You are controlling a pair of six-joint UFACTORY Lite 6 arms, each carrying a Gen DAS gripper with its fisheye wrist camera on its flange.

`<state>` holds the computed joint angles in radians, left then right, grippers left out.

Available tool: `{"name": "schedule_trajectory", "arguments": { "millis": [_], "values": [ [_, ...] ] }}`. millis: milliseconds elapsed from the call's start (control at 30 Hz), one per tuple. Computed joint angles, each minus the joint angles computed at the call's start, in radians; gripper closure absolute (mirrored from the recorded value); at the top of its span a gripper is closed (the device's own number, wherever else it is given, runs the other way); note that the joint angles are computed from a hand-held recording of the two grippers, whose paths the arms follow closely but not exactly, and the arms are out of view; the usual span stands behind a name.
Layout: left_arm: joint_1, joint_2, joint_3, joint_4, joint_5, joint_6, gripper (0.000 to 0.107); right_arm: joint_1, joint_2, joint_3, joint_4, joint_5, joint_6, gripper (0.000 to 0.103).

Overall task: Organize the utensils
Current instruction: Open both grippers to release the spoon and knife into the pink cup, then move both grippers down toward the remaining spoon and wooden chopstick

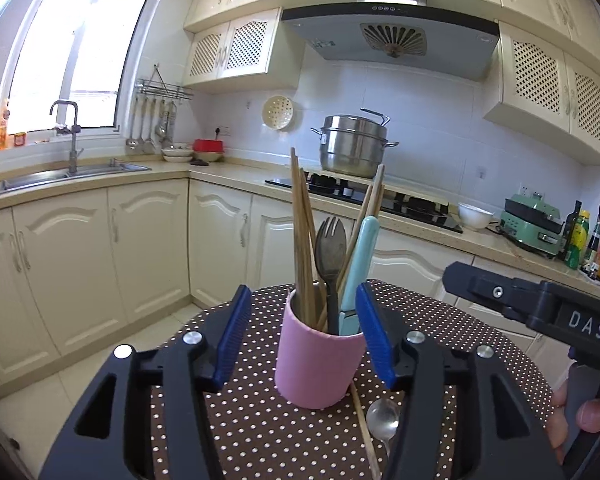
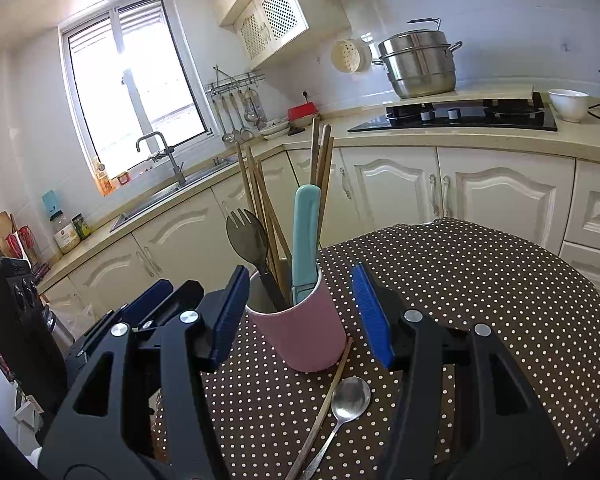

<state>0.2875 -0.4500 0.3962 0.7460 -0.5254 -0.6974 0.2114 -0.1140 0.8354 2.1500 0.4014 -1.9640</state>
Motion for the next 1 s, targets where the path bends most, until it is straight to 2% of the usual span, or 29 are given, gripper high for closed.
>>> {"name": "schedule_trajectory", "arguments": {
  "millis": [133,367,533,733,867,933,1000],
  "values": [
    [-0.005,-0.118,-0.032,0.077,0.09,-0.07,0.046,0.005,-0.062,-0.05,-0.021,-0.02,0.022,0.049],
    [0.052,-0.216,-0.055,0.471,0.128,-0.451,0.041,-0.002,-0.175,-0.167,-0.064,-0.048,0.071,0.048],
    [0.05,-0.161,-0.032,0.781,0.108,-0.709,0.034,0.006,-0.225,-0.247,-0.048,-0.098,0.043,0.046],
    [-0.079,-0.016,-0.003,1.068,0.215,-0.956,0.034,0.013,-0.226,-0.345,0.099,-0.132,-0.117,0.042],
    [-0.159,0.083,0.002,1.122,0.301,-0.993,0.034,-0.015,-0.209,-0.396,0.179,-0.117,-0.212,0.041],
    [-0.182,0.121,0.007,1.138,0.311,-0.993,0.034,-0.034,-0.204,-0.422,0.222,-0.101,-0.262,0.041],
    [-0.201,0.151,0.009,1.044,0.319,-0.887,0.034,-0.051,-0.209,-0.453,0.269,-0.088,-0.321,0.041]
  ]
}}
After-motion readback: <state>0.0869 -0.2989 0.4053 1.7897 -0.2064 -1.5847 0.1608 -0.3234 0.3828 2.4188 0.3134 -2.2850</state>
